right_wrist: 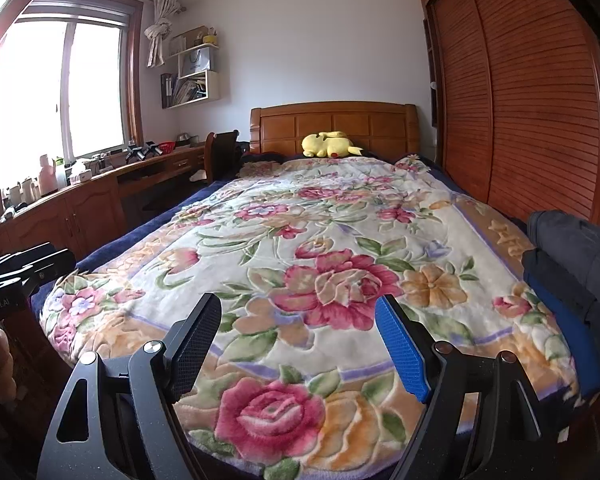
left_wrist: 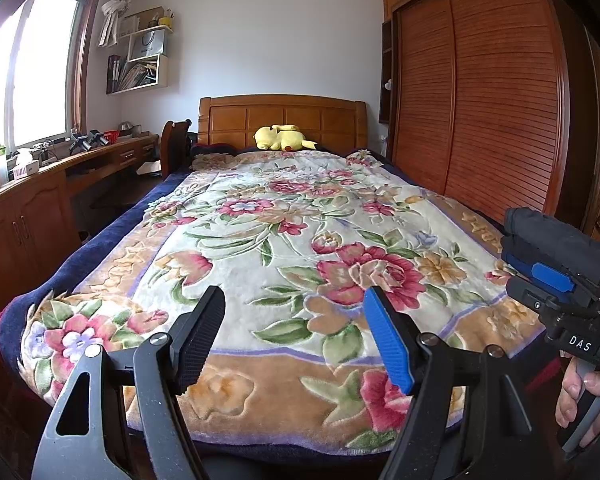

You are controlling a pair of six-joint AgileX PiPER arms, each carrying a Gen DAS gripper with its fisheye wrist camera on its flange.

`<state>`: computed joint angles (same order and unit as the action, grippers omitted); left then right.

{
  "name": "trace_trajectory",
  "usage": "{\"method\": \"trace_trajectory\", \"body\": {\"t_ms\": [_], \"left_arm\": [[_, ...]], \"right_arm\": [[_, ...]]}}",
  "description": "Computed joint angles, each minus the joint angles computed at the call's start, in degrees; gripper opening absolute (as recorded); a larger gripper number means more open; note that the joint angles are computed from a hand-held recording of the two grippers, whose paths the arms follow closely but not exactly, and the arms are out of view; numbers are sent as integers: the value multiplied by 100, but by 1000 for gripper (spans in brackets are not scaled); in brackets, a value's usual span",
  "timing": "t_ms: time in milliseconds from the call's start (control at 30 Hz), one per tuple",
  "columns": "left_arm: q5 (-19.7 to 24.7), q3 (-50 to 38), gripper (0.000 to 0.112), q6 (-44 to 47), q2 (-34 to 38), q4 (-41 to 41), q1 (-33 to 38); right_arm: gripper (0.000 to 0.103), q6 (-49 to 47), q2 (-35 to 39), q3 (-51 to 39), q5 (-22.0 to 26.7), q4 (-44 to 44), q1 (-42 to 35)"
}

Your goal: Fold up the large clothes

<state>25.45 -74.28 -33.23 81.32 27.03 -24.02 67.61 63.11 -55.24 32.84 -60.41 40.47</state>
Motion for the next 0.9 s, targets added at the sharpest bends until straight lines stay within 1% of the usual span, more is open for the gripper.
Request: {"method": "trace_trajectory", "body": {"t_ms": [433, 533, 600, 667, 900], "left_arm": [[-10, 6, 73, -32, -3, 31, -3], [9, -4, 73, -185, 13, 183, -39], [-3, -4, 73, -100, 6, 66, -30], [27, -13, 73, -207, 7, 178, -70], [43, -44, 73, -149, 19, 123, -72]], "right_arm": [[81, 112, 6, -3, 79, -86, 75], [81, 170, 6, 2, 109, -134, 106], [81, 187, 11, -1, 122, -154, 117], [81, 188, 10, 3, 113, -152, 110], [81, 321, 31, -34, 194, -236, 194]]}}
